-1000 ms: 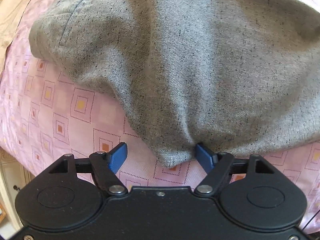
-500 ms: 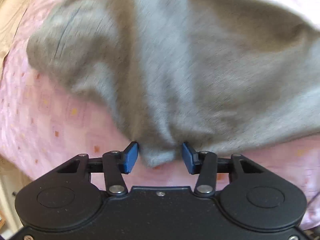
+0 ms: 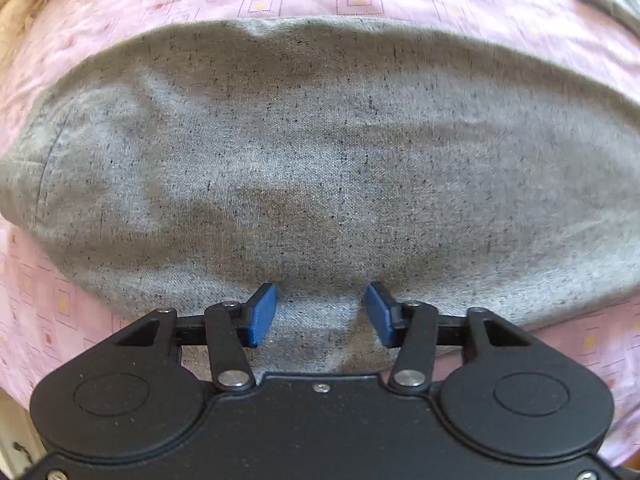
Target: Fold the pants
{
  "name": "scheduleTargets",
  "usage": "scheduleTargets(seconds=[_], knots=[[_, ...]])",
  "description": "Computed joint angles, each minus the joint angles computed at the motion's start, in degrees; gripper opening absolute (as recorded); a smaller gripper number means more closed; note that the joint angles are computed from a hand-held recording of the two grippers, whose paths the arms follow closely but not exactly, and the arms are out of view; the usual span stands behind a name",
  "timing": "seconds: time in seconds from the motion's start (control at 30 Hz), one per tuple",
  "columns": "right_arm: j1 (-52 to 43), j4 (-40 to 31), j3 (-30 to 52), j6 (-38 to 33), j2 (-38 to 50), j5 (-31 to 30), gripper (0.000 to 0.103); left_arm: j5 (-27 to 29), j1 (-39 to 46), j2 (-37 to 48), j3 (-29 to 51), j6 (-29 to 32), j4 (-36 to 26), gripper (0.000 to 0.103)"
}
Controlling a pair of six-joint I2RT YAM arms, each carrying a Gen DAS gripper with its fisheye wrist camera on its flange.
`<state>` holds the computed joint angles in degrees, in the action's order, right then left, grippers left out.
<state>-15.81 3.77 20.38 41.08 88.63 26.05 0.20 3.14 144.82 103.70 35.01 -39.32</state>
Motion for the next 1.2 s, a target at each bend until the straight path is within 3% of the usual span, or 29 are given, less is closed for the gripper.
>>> scheduleTargets(seconds=[0.13,0.17,0.23,0.4,0.57,0.7,0.83,0.93,1.1,1.2], knots=[[5.6,0.3,-0.6,-3.1,-3.6,8.3,0.027,-2.4,-0.1,-0.9,-3.0,-1.0,4.1,0.080],[6.9,2.2,-0.6,-5.7,-3.6,8.8,0.027,-2.6,0.2,-0.3,-2.1,-1.6,3.7,0.083],[6.7,7.4,0.4,-12.2,-1.4,3.8,0.027,-3.4,0.4,1.1,-0.2,-3.8,2.6,0.094],[5.4,12.8,9.1,-20.3,13.0,-3.8,0.026,-4.1,0.6,2.9,1.8,-4.5,3.0,0.100],[0.8,9.1,18.8,-21.4,24.7,-2.9,0.023,-5.0,-0.5,-1.9,-9.2,-4.8,12.3,0.103],[2.2,9.2,18.9,-22.6,24.9,-0.8,0.023,-3.8,0.0,-3.3,-13.7,-4.2,17.1,0.103],[4.2,9.7,15.9,-19.3,21.1,1.1,0.023,0.4,2.0,-5.2,-18.4,-3.3,21.7,0.103],[6.8,8.3,13.9,-15.2,16.9,1.8,0.024,4.0,4.3,-4.8,-18.1,-2.0,21.4,0.103],[15.5,0.5,13.2,-6.6,11.0,4.0,0.025,8.7,5.9,-2.4,-13.1,-0.8,16.5,0.103],[21.6,-6.2,15.5,2.4,10.3,4.6,0.025,9.9,6.5,-1.5,-11.9,1.8,16.1,0.103]])
